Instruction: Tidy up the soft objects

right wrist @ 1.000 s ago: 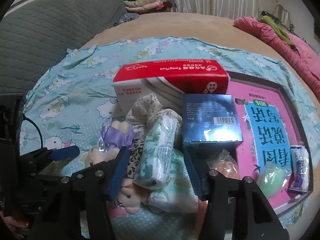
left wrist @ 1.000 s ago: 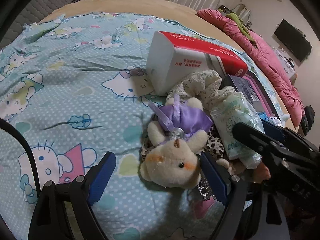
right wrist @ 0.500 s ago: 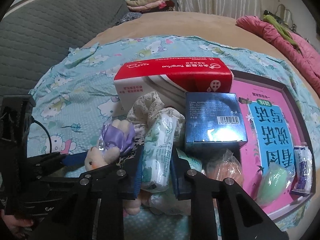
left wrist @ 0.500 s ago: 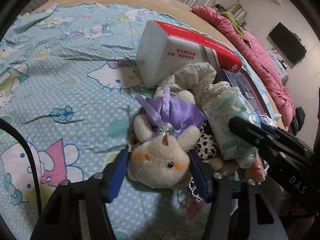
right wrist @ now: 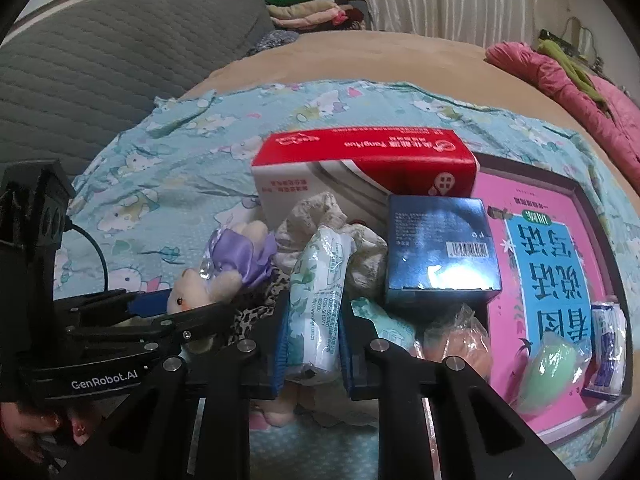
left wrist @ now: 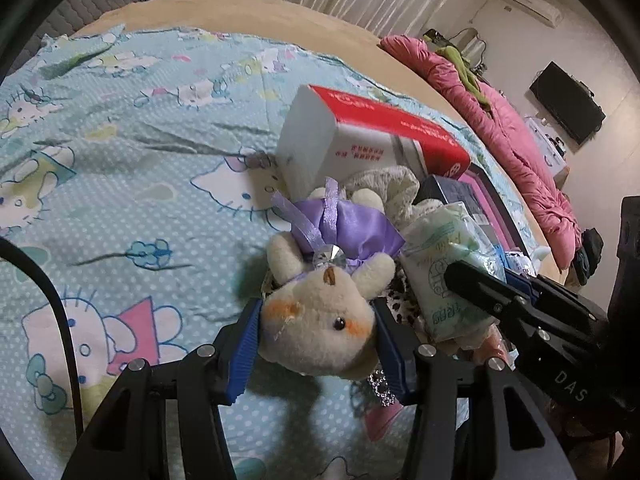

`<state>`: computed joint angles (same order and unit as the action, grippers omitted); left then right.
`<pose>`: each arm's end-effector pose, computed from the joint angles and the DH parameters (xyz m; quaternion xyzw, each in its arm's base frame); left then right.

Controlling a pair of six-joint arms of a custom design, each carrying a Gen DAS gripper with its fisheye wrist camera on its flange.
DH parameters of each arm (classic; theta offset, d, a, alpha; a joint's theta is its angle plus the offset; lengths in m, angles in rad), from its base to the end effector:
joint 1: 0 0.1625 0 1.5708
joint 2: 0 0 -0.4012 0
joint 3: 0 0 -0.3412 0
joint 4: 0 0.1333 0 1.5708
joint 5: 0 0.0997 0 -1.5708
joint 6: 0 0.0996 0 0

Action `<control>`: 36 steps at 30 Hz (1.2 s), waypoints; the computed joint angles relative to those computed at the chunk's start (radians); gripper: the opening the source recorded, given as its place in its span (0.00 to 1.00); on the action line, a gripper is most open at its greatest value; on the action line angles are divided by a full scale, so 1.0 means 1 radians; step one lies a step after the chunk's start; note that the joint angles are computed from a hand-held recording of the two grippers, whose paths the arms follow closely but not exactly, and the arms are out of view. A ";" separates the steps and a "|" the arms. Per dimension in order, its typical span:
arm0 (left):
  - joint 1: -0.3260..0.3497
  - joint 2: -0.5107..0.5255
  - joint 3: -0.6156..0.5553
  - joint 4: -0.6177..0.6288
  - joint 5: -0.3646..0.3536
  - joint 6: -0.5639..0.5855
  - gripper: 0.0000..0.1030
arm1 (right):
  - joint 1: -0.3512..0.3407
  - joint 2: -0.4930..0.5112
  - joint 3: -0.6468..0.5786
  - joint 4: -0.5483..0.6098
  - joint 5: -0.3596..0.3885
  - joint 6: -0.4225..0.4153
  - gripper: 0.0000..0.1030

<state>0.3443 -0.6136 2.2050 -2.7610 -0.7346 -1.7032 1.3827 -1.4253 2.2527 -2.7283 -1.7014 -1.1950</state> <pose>-0.2941 -0.3256 -0.0480 -0.1328 0.8893 -0.3764 0.2231 0.0405 -0.4306 0.2472 0.4655 -0.8674 0.0852 0.1541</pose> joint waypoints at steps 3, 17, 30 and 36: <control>-0.015 -0.015 0.007 0.031 0.012 -0.030 0.52 | 0.001 -0.009 0.006 -0.004 0.012 -0.015 0.20; -0.072 -0.045 -0.051 0.249 0.048 -0.111 0.52 | -0.002 -0.072 -0.014 0.064 0.090 -0.032 0.20; -0.101 -0.017 -0.228 0.539 0.068 -0.200 0.52 | -0.047 -0.130 -0.094 0.193 0.201 -0.008 0.19; -0.094 0.018 -0.328 0.638 0.053 -0.188 0.52 | -0.085 -0.146 -0.139 0.239 0.262 0.008 0.19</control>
